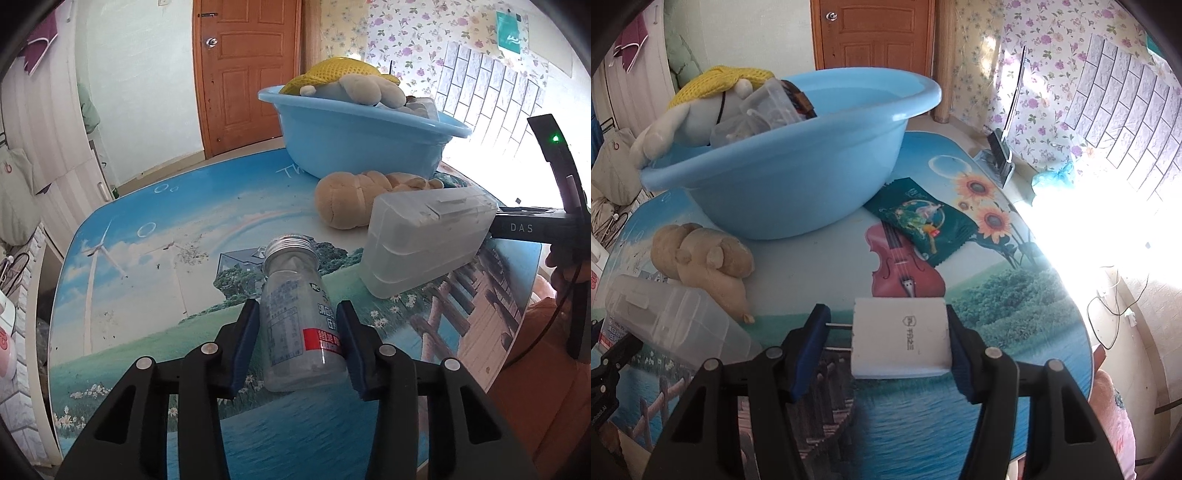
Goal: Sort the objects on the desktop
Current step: 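Grasp the glass bottle with the left tool while the right tool grasps the white charger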
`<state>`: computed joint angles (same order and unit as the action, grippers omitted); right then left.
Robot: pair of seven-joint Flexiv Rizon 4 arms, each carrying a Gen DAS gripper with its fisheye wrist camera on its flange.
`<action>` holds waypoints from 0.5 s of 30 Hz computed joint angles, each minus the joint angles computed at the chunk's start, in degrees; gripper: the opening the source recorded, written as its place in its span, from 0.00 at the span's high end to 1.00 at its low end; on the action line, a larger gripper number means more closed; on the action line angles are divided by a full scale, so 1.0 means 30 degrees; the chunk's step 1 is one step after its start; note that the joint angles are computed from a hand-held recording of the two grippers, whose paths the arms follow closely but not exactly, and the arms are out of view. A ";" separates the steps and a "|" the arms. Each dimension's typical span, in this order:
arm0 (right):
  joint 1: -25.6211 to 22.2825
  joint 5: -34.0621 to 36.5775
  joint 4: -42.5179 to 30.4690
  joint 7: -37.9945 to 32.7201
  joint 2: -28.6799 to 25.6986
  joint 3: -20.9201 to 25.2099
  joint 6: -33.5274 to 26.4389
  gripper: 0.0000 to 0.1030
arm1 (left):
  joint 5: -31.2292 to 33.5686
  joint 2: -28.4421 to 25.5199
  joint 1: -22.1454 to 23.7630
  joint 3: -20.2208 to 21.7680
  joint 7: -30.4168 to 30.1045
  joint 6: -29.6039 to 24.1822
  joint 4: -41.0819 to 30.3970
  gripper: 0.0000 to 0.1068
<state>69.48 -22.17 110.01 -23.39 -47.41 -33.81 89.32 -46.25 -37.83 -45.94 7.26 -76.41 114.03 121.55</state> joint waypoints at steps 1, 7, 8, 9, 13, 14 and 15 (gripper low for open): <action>0.0106 0.0045 0.0029 0.0086 -0.0016 -0.0114 -0.0020 0.43 | 0.0031 0.0010 0.0010 -0.0013 -0.0031 0.0026 0.0026 0.61; 0.0538 0.0554 0.0469 0.0781 0.0093 -0.0549 -0.0008 0.43 | 0.0477 0.0211 0.0657 -0.0607 -0.0635 0.0280 0.0348 0.61; 0.0582 0.0706 0.0623 0.0926 0.0111 -0.0605 0.0264 0.43 | 0.0580 0.0294 0.0791 -0.0709 -0.0779 0.0262 0.0411 0.61; 0.0635 0.0857 0.0712 0.0975 0.0092 -0.0683 0.0418 0.43 | 0.0802 0.0357 0.1030 -0.0890 -0.0980 0.0273 0.0461 0.61; 0.1057 0.1932 0.1081 0.0914 -0.0197 -0.1205 0.1412 0.43 | 0.3794 0.0721 0.3501 -0.2708 -0.3013 0.0723 0.0938 0.61; 0.1113 0.2208 0.1107 0.0739 -0.0232 -0.1227 0.1582 0.43 | 0.4447 0.0723 0.3813 -0.2860 -0.3630 0.0771 0.0999 0.62; 0.1266 0.2409 0.1128 0.0487 -0.0297 -0.1370 0.1711 0.43 | 0.3855 0.0654 0.3592 -0.2854 -0.3314 0.0814 0.0981 0.62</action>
<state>73.28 -14.94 113.39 -21.93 -48.30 -37.92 94.45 -34.69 -35.86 -35.17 -1.31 -86.36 116.47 124.49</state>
